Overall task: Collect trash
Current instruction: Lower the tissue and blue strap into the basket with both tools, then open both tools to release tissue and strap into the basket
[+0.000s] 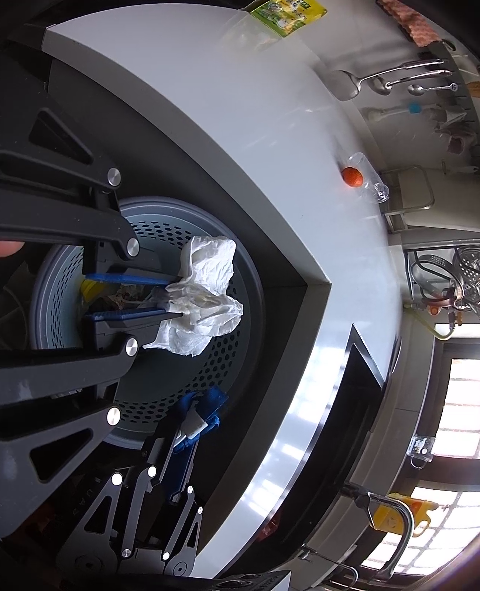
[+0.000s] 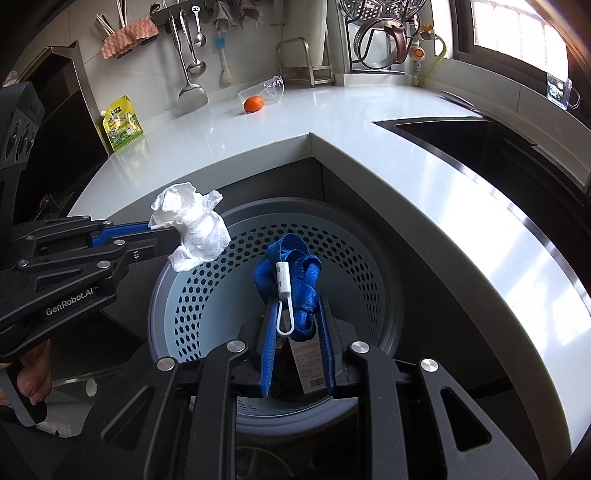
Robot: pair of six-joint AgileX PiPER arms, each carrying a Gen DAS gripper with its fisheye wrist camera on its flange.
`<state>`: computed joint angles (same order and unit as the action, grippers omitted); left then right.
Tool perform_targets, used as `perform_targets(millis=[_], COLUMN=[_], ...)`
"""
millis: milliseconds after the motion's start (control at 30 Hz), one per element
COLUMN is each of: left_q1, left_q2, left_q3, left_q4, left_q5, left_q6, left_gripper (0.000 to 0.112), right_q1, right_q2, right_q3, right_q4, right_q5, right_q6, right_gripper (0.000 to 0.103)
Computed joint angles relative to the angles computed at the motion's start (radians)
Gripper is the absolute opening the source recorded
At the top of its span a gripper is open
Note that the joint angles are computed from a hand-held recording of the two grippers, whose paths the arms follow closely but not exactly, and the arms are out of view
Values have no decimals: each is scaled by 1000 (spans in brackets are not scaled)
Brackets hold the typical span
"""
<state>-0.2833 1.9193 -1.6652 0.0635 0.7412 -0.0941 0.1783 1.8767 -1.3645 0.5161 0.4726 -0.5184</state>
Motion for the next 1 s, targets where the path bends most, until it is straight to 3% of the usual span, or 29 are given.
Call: perform_targets(millis=[167,233,300,333,1000], left_q1=[-1,0,-3,-9,15], left_q2=[22,29,27,15,2], left_q3=[-23,-32,-25,-5,-18], left_q4=[3,5,31,72,77], left_q5=[13,20,7,-19,-22], left_q6=[-2,-7,-35,-78,-89], left_gripper=[15,27,80,87,89], right_q1=[2,1,2,3,3], right_q2=[11,12,16,19,20], right_q3=[-10,-11,-15,-20,-53], right_q4=[-9,-4,-7,-11,-10], right_q5=[-1,-7,-10,-8,-3], right_q6=[7,9,9,13,19], right_gripper=[22,33,38,39,40])
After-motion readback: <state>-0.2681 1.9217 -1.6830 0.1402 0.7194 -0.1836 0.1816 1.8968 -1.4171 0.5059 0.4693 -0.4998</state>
